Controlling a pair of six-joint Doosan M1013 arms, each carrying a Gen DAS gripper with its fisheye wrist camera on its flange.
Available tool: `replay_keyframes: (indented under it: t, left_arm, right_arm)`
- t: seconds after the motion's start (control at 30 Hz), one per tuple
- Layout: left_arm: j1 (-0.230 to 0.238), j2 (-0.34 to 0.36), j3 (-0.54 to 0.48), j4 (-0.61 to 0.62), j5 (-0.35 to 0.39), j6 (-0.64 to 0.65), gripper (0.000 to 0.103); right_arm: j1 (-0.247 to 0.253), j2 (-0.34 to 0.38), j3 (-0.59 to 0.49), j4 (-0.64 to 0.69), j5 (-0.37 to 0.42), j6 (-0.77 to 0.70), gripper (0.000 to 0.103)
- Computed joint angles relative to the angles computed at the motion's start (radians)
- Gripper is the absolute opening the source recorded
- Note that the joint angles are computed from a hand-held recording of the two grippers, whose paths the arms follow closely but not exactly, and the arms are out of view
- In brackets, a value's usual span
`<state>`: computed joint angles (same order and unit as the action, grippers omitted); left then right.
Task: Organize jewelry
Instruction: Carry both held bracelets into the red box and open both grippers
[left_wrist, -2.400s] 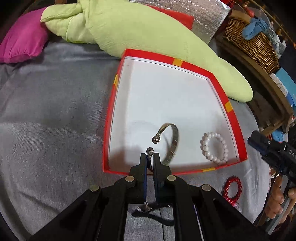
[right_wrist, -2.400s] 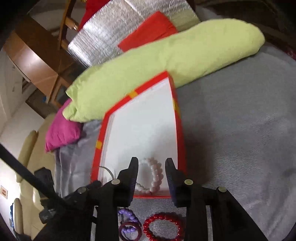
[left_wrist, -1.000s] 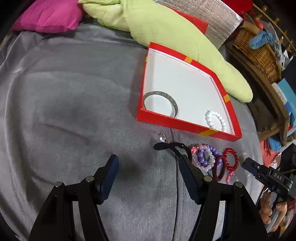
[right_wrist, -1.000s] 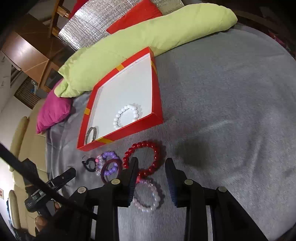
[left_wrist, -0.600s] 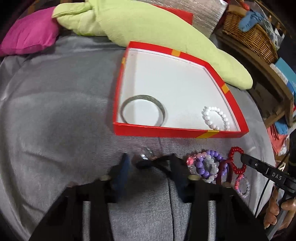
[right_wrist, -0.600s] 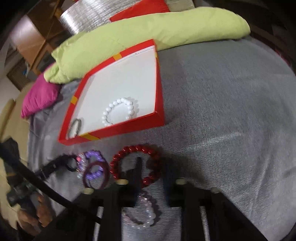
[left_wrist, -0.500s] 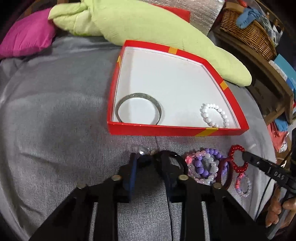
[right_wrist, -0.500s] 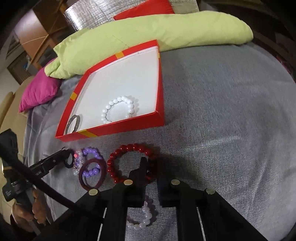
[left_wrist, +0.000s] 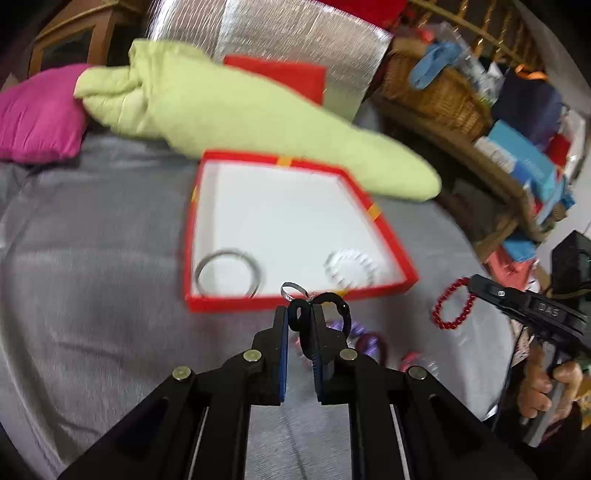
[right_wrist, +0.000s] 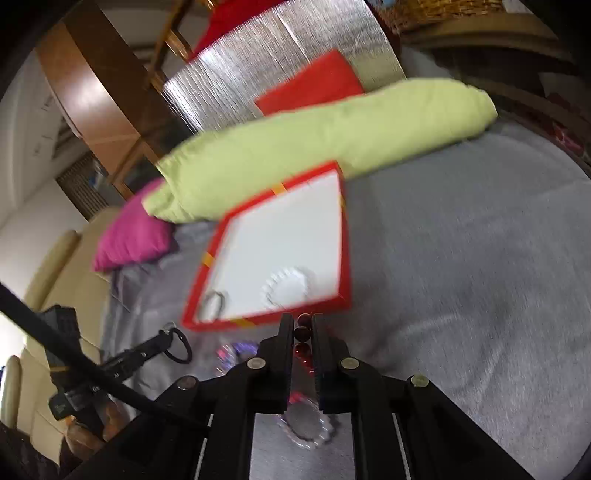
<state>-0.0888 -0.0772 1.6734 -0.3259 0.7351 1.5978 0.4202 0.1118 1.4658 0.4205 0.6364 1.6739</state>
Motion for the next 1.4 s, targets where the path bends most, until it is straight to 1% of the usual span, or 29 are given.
replay_keyframes:
  t: [0.1,0.13,0.23,0.3,0.33,0.4,0.5,0.6,0.63,0.7,0.77,0.8,0.83,0.87,0.9,0.93,0.97,1.03,1.07,1.27,1.4]
  left_arm:
    - [0.006,0.006,-0.012,-0.046,-0.028,0.033,0.012]
    - [0.008,0.014,-0.02,-0.058,-0.035,0.041,0.012]
    - [0.013,0.05,-0.053,-0.069,-0.03,0.026,0.012]
    - [0.014,0.085,-0.091,-0.03,-0.004,-0.021,0.012]
    - [0.013,0.112,-0.12,0.014,0.02,-0.061,0.012]
    - [0.015,0.146,-0.158,0.049,0.062,-0.106,0.012]
    - [0.012,0.189,-0.197,0.087,0.098,-0.144,0.012]
    - [0.015,0.223,-0.223,0.069,0.12,-0.142,0.012]
    - [0.013,0.234,-0.234,0.067,0.126,-0.136,0.012]
    - [-0.001,0.254,-0.256,0.114,0.148,-0.142,0.012]
    - [-0.007,0.266,-0.268,0.136,0.165,-0.152,0.014]
    - [-0.007,0.27,-0.272,0.138,0.171,-0.158,0.016]
    - [-0.009,0.273,-0.275,0.149,0.176,-0.167,0.018]
    - [-0.011,0.273,-0.276,0.166,0.179,-0.176,0.025]
    - [-0.015,0.271,-0.274,0.184,0.18,-0.184,0.029]
    - [-0.017,0.266,-0.271,0.197,0.178,-0.187,0.036]
    - [-0.021,0.257,-0.264,0.214,0.173,-0.193,0.043]
    - [-0.027,0.233,-0.243,0.25,0.145,-0.211,0.051]
    - [-0.033,0.221,-0.232,0.28,0.131,-0.232,0.052]
    - [-0.048,0.138,-0.154,0.377,0.102,-0.299,0.055]
    - [-0.065,0.074,-0.088,0.432,0.083,-0.336,0.055]
  right_arm:
    - [-0.002,0.002,-0.004,0.083,-0.061,-0.059,0.01]
    - [-0.005,0.005,-0.008,0.112,-0.07,-0.083,0.01]
    - [-0.013,0.04,-0.052,0.194,-0.06,-0.136,0.011]
    - [-0.015,0.084,-0.102,0.222,-0.045,-0.136,0.011]
    - [-0.015,0.103,-0.124,0.212,-0.036,-0.119,0.011]
    - [-0.012,0.155,-0.186,0.166,-0.009,-0.073,0.011]
    - [-0.015,0.22,-0.261,0.151,0.063,-0.036,0.011]
    - [-0.008,0.284,-0.34,0.128,0.118,-0.006,0.011]
    - [-0.005,0.296,-0.355,0.116,0.124,0.002,0.011]
    - [-0.002,0.321,-0.389,0.073,0.141,0.04,0.011]
    - [0.001,0.33,-0.403,-0.008,0.143,0.098,0.012]
    - [0.003,0.331,-0.405,-0.069,0.141,0.15,0.013]
    - [0.003,0.334,-0.411,-0.104,0.151,0.188,0.017]
    - [-0.004,0.334,-0.411,-0.102,0.167,0.207,0.025]
    - [-0.012,0.331,-0.403,-0.081,0.166,0.209,0.032]
    - [-0.017,0.32,-0.388,-0.081,0.153,0.227,0.045]
    - [-0.019,0.307,-0.37,-0.093,0.13,0.243,0.052]
    - [-0.026,0.272,-0.327,-0.091,0.088,0.22,0.052]
    - [-0.027,0.258,-0.312,-0.087,0.081,0.207,0.052]
    - [-0.024,0.159,-0.204,-0.08,0.069,0.164,0.052]
    - [-0.02,0.079,-0.107,-0.057,0.065,0.138,0.052]
